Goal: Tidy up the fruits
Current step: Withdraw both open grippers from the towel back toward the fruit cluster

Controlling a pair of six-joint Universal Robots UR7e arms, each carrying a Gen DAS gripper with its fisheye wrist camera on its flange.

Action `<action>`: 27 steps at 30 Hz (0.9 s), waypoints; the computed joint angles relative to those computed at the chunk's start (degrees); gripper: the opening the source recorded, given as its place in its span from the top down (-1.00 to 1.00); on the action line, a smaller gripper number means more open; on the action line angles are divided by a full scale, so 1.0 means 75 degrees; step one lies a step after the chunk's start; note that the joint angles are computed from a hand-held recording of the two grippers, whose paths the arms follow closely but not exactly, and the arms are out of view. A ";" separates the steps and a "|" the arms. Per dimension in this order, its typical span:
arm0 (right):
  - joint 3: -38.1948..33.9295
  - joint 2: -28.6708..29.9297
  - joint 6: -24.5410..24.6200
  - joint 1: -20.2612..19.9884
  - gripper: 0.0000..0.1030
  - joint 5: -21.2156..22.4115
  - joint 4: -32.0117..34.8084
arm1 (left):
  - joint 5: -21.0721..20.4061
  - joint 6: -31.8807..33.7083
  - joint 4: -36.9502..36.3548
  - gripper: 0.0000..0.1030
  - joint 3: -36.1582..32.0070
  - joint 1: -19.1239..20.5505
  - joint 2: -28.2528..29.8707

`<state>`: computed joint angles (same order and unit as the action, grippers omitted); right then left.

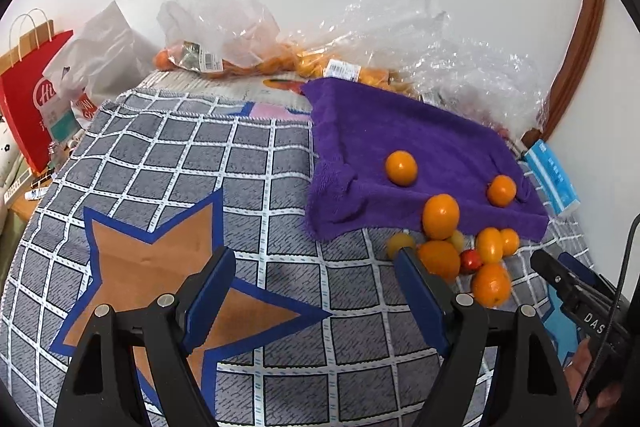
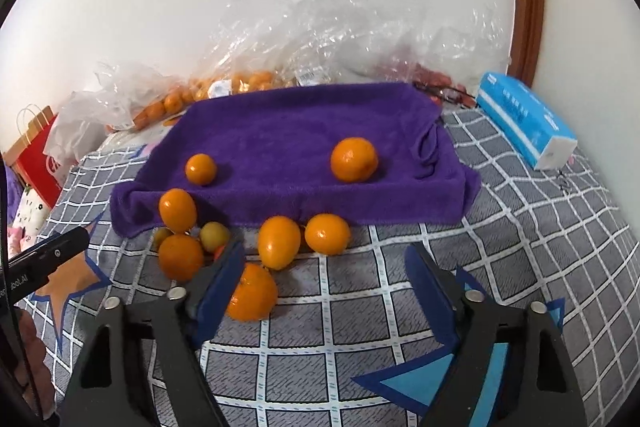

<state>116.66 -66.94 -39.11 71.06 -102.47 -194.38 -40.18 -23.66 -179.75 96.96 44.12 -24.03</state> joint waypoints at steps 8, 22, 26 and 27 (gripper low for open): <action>-0.0094 0.0035 0.0078 -0.0151 -0.38 0.0209 0.0508 | -0.0117 -0.0273 0.0242 -0.55 -0.0095 0.0195 0.0109; -0.0314 0.0114 0.0229 -0.0276 -0.32 0.0470 0.1033 | -0.0039 -0.0214 0.0069 -0.53 -0.0108 0.0305 0.0283; -0.0336 0.0030 0.0179 -0.0312 -0.32 0.0690 0.1392 | -0.0068 -0.0145 -0.0081 -0.53 -0.0099 0.0322 0.0312; -0.0324 0.0001 0.0204 -0.0319 -0.32 0.0755 0.1499 | -0.0091 -0.0147 -0.0097 -0.53 -0.0092 0.0330 0.0307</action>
